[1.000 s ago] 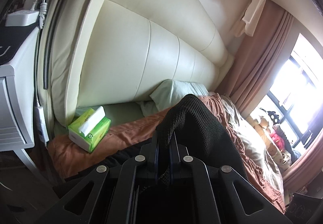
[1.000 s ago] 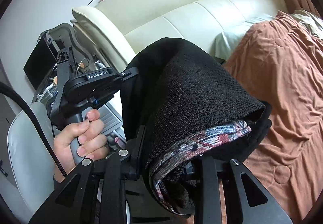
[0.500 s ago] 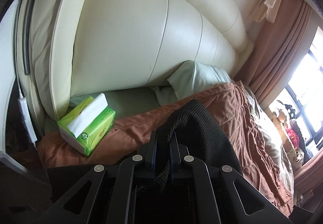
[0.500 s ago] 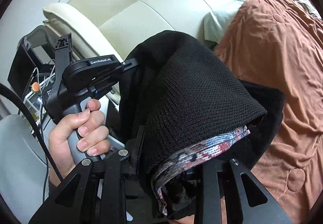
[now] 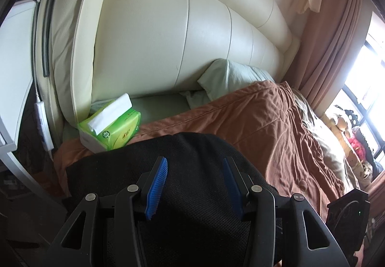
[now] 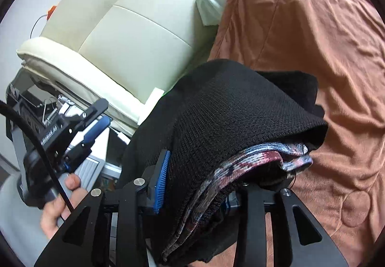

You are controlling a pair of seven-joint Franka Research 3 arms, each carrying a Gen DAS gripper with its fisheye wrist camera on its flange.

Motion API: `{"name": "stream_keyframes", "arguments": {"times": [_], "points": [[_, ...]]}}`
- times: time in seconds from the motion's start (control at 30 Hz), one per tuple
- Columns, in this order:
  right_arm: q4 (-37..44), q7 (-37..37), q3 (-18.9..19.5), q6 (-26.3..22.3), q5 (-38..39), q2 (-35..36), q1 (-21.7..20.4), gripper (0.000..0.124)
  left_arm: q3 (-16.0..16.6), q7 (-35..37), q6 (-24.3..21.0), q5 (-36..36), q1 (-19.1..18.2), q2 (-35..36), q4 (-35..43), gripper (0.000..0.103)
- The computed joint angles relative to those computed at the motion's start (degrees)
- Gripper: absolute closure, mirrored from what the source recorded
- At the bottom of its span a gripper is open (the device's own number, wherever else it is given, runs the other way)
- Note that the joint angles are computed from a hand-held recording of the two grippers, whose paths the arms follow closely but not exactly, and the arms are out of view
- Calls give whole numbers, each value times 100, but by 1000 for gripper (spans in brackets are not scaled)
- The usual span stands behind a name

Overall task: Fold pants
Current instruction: 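Lower the shorts onto the bed by the tissue box and open both grippers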

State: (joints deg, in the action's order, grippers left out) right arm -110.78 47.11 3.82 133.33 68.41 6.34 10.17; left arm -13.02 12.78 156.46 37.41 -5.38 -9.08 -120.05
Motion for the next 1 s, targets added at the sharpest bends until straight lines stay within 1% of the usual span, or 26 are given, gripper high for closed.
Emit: {"name": "stream_keyframes", "arguments": {"times": [0.03,0.07,0.13,0.23,0.3,0.37,0.4,0.43,0.47,0.5,0.53,0.57,0.63,0.67,0.73,0.77,0.83,0.9,0.97,1.0], "points": [[29,78,-29,-178,177,65,-63,73,-25,-39,-34,1,-17,-31,-64,53],[62,119,-45,-254,353,137,-115,59,-46,-88,-48,-2,-31,-40,-110,53],[124,143,-54,-484,668,277,-228,47,-72,-173,-7,-10,-62,-66,-227,53],[442,566,-23,-1170,934,713,-438,46,-104,-110,-85,-87,-141,-16,-274,53],[652,721,54,-1512,1081,960,-550,46,-69,9,-6,-241,-205,36,-313,53],[859,836,130,-1620,1150,1163,-606,46,-47,174,-27,-418,-269,116,-299,53],[939,910,162,-1582,1177,1234,-618,46,-53,221,-59,-442,-290,154,-285,53],[981,974,184,-1433,1183,1256,-609,52,-55,264,-109,-467,-310,188,-271,53],[1046,1026,191,-1280,1095,1267,-587,69,-56,291,-137,-487,-330,217,-271,53],[1118,1026,199,-1173,965,1270,-568,78,-39,362,-140,-553,-353,241,-272,53],[1162,1015,195,-980,759,1219,-516,92,-25,424,-137,-621,-374,260,-282,53],[1176,981,178,-663,477,1108,-424,97,-17,482,-155,-673,-391,283,-282,53],[1036,837,144,175,-113,765,-206,99,-8,703,-382,-828,-442,386,-170,53],[904,835,131,667,-374,576,-95,99,10,795,-430,-928,-461,431,-141,53],[662,1033,103,1580,-927,272,103,99,39,869,-461,-1072,-478,458,-136,53],[538,1141,92,1961,-1110,158,160,99,37,860,-493,-1073,-483,451,-131,53],[288,1132,101,2272,-1048,-105,153,99,28,885,-524,-1069,-502,412,-121,53],[161,836,95,2202,-646,-283,119,99,35,935,-404,-1148,-520,328,-170,53],[36,615,62,2098,-514,-450,149,99,13,896,-272,-1110,-513,255,-189,54],[-53,447,36,2052,-458,-544,168,99,-19,840,-279,-1017,-506,227,-167,54]]}}
